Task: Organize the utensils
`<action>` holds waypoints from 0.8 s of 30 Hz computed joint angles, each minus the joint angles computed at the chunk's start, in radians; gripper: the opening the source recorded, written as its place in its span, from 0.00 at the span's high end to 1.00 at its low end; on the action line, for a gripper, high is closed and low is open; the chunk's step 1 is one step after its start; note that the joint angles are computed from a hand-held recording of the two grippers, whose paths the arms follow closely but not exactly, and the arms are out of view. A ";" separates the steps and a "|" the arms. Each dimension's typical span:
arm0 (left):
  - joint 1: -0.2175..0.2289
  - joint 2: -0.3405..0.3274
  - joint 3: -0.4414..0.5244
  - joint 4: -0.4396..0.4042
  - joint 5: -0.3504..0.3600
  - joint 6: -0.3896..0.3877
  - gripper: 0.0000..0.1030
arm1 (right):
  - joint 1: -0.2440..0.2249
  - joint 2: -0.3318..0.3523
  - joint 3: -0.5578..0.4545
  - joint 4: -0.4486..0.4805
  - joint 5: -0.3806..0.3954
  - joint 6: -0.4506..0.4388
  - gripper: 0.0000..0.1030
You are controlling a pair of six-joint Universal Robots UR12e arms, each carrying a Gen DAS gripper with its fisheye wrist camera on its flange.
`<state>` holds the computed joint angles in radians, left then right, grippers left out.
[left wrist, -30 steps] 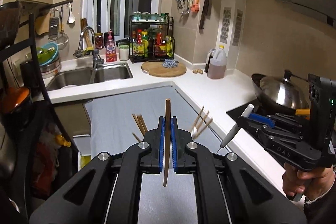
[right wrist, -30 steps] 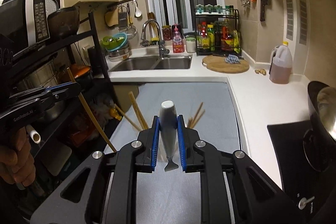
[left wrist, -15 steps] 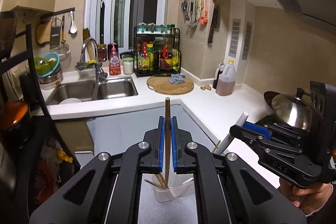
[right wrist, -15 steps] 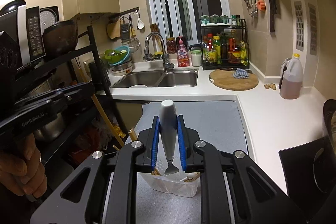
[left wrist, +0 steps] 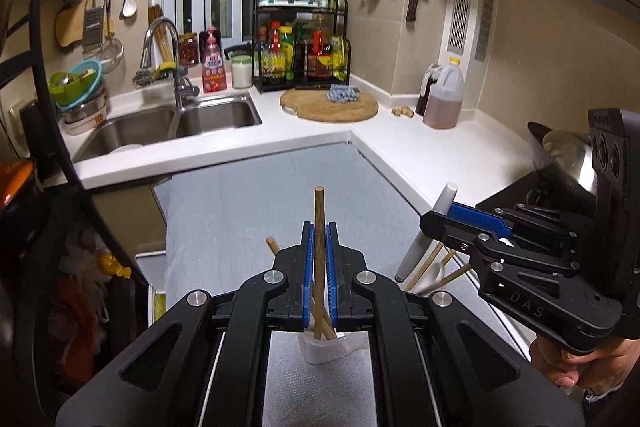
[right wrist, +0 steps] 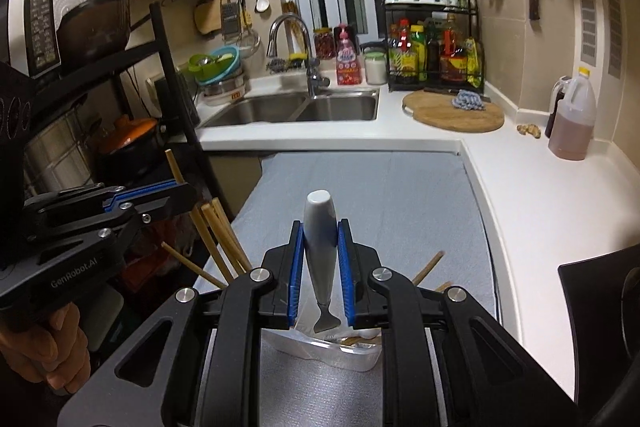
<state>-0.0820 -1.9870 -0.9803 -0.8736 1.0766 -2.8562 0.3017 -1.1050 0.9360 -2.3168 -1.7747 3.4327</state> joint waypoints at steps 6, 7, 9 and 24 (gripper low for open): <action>-0.004 0.009 -0.022 -0.026 0.024 0.028 0.90 | 0.003 0.009 -0.006 0.056 -0.007 0.011 0.72; -0.004 0.017 -0.031 -0.021 0.027 0.031 0.81 | 0.005 0.006 -0.002 0.052 -0.012 0.012 0.68; -0.001 0.028 -0.045 0.000 0.022 0.030 0.73 | 0.010 -0.004 0.009 0.046 -0.031 0.020 0.58; 0.015 0.207 -0.297 0.196 0.049 -0.044 0.13 | 0.103 -0.197 0.283 -0.121 -0.295 0.152 0.07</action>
<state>-0.0667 -1.7798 -1.2776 -0.6776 1.1253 -2.9002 0.4051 -1.3021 1.2194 -2.4382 -2.0701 3.5852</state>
